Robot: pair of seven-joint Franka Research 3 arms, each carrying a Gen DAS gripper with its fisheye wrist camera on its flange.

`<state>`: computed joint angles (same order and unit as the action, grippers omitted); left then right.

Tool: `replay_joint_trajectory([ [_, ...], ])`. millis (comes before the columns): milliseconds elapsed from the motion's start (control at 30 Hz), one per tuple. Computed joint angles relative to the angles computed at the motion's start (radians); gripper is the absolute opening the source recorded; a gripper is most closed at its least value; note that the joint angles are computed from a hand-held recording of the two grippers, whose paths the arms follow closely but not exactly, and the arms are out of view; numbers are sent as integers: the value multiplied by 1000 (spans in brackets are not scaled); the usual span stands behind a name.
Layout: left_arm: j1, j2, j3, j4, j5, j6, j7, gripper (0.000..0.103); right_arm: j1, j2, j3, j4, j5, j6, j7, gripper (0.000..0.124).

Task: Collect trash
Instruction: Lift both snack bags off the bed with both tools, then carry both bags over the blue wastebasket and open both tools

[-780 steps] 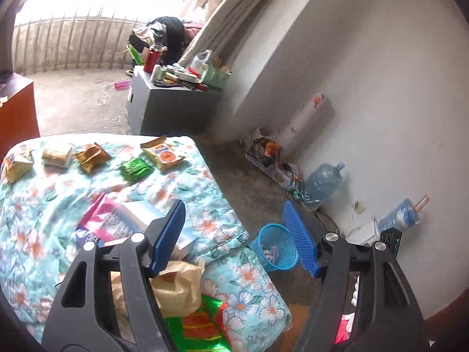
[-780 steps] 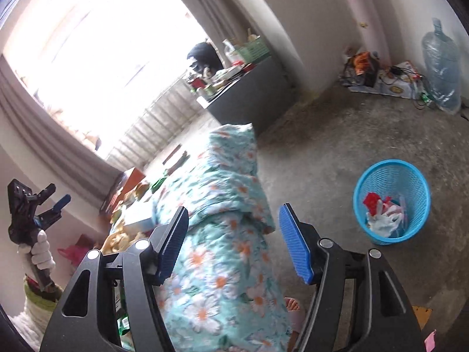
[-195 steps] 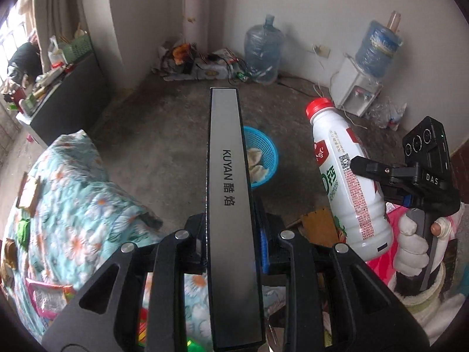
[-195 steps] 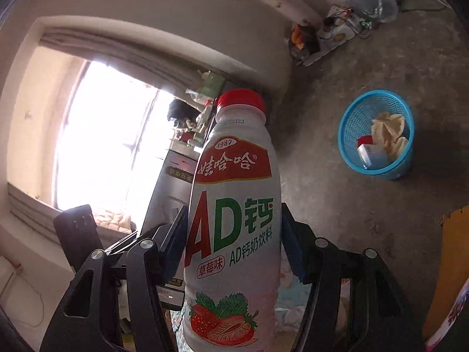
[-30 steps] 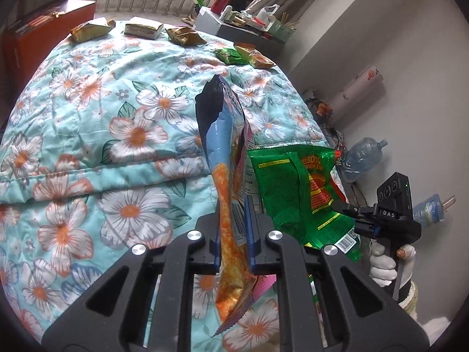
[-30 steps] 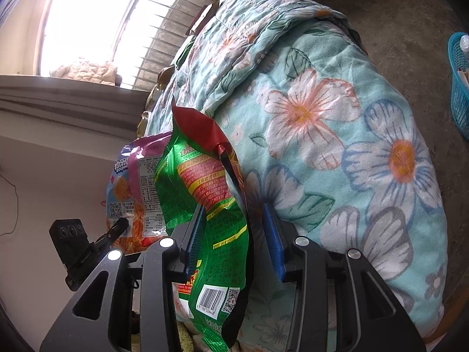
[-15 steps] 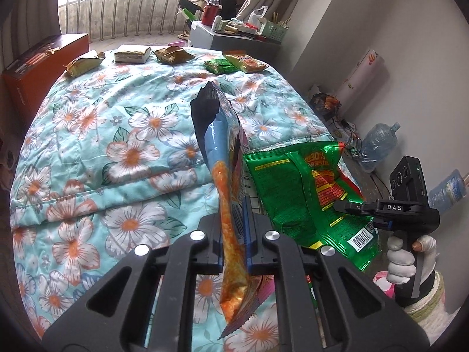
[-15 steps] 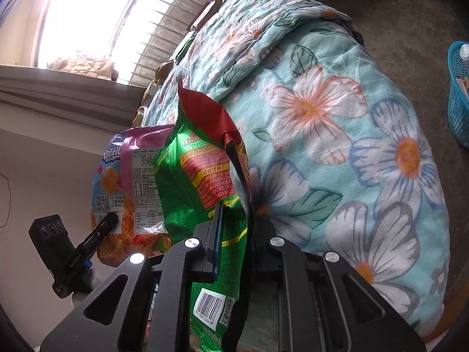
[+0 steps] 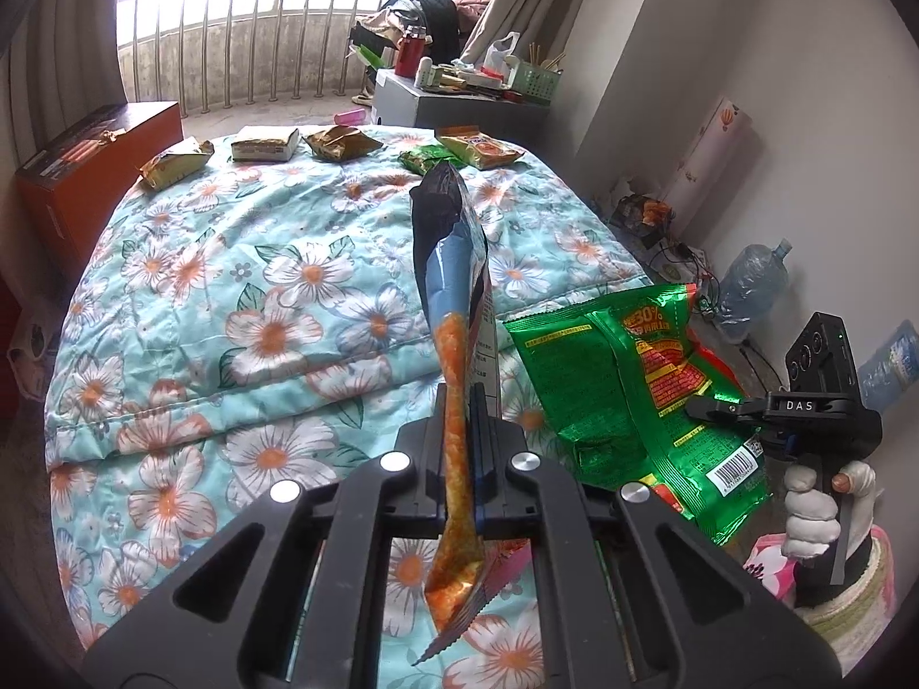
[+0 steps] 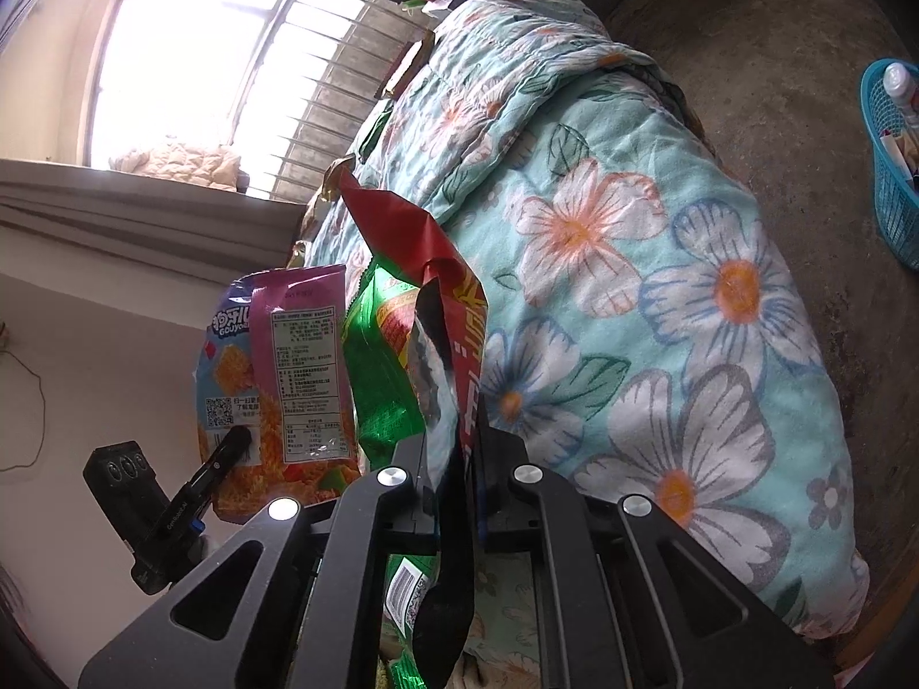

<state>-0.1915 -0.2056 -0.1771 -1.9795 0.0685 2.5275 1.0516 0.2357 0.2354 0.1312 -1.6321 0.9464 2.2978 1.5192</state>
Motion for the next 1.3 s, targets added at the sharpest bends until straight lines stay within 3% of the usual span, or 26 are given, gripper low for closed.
replay_joint_trajectory([
  [867,6,-36,-43,29,201,-4,-108,3,-24,-126,-36,-152,186,70,-141,7],
  [1100,-18,10,-35,102,167,36,-40,3,-25,-190,-60,-221,247,111,-176,7],
  [1300,-52,133,-38,253,76,63,98,3,-24,-290,-95,-343,354,164,-232,7],
])
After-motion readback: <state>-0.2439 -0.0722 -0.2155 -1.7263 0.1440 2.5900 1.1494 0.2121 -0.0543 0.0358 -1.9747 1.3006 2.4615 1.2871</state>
